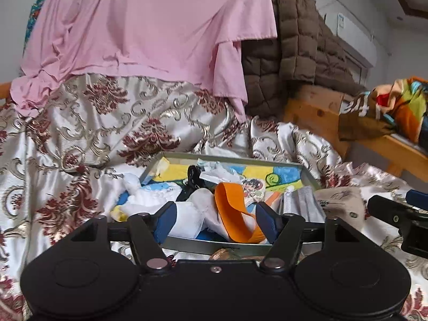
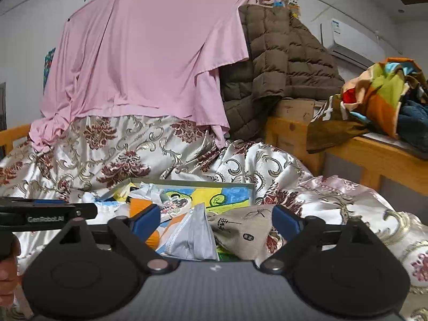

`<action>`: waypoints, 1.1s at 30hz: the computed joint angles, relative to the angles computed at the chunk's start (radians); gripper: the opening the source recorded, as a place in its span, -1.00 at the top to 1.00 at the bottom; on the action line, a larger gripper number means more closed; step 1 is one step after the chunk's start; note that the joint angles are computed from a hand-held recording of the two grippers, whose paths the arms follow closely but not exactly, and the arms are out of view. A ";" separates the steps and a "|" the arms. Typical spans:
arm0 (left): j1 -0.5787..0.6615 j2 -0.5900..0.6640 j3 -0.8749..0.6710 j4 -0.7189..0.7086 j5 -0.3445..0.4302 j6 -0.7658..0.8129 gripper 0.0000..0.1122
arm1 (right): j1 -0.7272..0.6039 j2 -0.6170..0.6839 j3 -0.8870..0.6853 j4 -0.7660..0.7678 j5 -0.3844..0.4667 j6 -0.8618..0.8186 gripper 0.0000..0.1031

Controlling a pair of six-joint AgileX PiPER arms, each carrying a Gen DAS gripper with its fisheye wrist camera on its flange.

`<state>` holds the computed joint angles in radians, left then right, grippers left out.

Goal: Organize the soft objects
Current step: 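Lift both open tools away from the tray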

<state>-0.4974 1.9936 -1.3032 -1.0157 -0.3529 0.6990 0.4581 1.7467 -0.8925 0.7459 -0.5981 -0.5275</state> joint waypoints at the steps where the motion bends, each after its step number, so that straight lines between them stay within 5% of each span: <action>1: -0.007 -0.024 0.033 0.029 -0.018 -0.032 -0.28 | 0.008 -0.020 0.021 0.002 -0.007 0.009 -0.92; 11: -0.066 -0.225 0.295 0.148 -0.151 -0.201 -0.56 | 0.133 -0.177 0.165 0.152 -0.094 -0.040 -0.99; 33: -0.272 -0.497 0.614 -0.095 -0.384 -0.096 -0.80 | 0.419 -0.317 0.304 0.414 -0.289 -0.127 -0.99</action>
<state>-0.7697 1.4964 -0.6892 -1.1105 -0.7371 0.6027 0.8770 1.4298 -0.5886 1.1603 -0.8869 -0.6546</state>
